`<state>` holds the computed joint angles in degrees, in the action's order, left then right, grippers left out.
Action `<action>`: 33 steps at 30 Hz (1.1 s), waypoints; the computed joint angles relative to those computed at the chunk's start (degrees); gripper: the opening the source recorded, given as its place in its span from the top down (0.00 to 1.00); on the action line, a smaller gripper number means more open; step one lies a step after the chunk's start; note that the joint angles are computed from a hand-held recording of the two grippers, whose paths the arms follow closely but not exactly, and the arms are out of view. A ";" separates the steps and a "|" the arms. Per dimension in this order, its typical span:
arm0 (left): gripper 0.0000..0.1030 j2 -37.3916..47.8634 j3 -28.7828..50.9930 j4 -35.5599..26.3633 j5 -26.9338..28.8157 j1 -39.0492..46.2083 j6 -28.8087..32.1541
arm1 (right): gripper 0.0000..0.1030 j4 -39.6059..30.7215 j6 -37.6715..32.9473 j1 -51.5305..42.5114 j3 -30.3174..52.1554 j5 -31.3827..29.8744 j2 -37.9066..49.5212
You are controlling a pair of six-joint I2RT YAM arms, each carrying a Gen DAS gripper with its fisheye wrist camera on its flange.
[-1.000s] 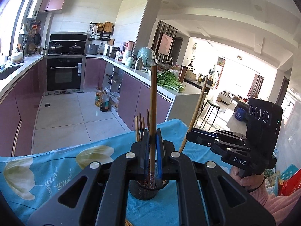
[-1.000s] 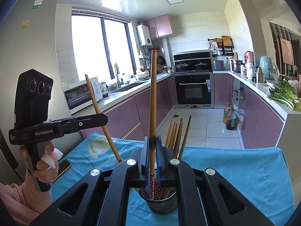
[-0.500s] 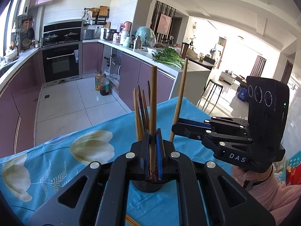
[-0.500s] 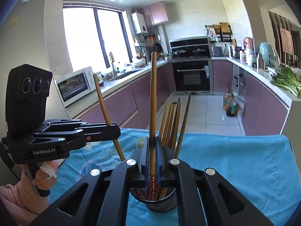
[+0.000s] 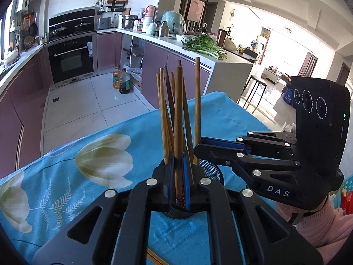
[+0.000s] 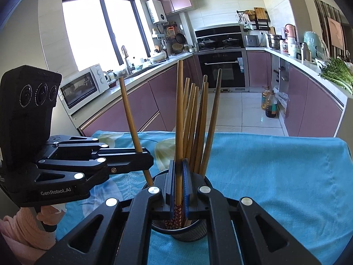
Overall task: Organize utensils
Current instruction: 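Lower both chopsticks into the mesh cup and open both grippers, then move both grippers back over the last two chopsticks on the cloth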
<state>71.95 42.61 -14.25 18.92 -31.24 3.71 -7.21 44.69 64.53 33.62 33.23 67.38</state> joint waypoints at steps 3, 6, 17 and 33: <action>0.91 1.11 -0.10 0.73 0.07 0.21 -0.09 | 0.94 -0.02 0.68 0.15 -0.07 0.00 0.02; 0.82 1.69 -0.38 1.17 0.25 0.40 -0.16 | 0.92 -0.15 1.04 0.22 -0.68 0.21 -0.83; 0.74 -5.90 -9.56 5.04 2.13 4.21 -1.22 | 0.76 -0.62 2.51 4.20 -2.00 2.75 -3.09; 0.36 -37.12 -28.85 -3.75 -0.94 22.22 4.34 | 0.55 5.62 3.16 14.30 2.70 -1.02 13.47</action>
<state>34.83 13.76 -18.00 17.98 -9.02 8.05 -1.59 47.85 78.82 36.32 32.21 80.85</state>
